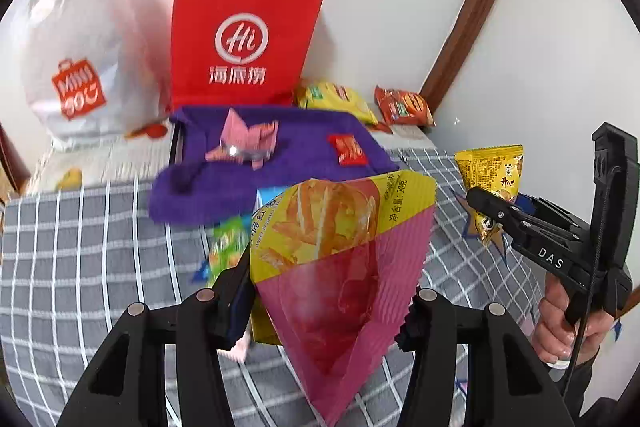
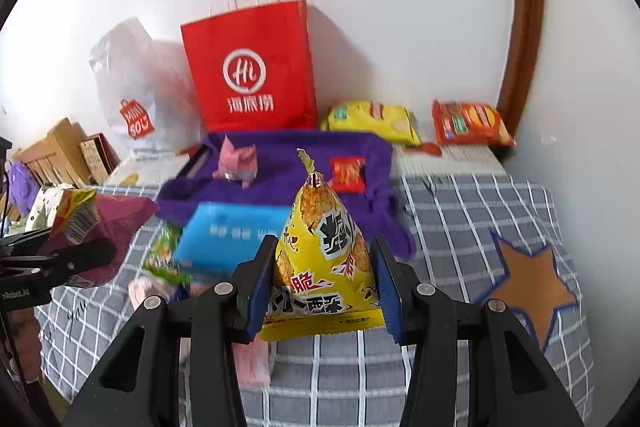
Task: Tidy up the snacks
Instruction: 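Carry the yellow bag onto the purple towel and open the right gripper while the left carries the chip bag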
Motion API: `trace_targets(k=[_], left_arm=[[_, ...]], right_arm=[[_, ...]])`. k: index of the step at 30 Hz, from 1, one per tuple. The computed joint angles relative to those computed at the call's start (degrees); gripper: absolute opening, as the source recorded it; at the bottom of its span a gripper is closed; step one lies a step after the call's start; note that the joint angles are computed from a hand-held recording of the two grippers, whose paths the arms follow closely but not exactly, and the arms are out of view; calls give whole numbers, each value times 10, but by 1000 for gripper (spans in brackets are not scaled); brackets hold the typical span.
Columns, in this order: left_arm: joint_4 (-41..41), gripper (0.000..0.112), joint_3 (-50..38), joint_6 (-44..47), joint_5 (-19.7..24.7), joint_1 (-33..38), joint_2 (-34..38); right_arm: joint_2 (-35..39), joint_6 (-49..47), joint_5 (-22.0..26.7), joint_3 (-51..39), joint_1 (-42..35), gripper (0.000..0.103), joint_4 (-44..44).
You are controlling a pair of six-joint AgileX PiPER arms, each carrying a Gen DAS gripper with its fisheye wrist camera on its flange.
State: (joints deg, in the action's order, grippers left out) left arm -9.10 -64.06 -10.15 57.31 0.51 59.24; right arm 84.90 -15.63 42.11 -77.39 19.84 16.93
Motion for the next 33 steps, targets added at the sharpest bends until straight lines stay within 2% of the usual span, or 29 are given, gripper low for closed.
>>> trace_targets(k=[9, 13, 20, 25, 27, 33], left_arm=[[-38, 52, -122, 56, -4, 60, 116], [-90, 52, -126, 90, -37, 106, 156], [-152, 52, -72, 144, -114, 156, 200], [-167, 52, -52, 163, -124, 172, 215], [-168, 52, -36, 166, -138, 177, 211], [-171, 52, -19, 168, -151, 178, 224]], right_arm=[[124, 21, 51, -194, 8, 47, -2], [185, 24, 59, -256, 8, 47, 15], [298, 34, 70, -361, 12, 47, 22], [329, 17, 28, -345, 11, 47, 39], [343, 27, 33, -350, 10, 47, 37], [340, -9, -11, -312, 1, 47, 75]])
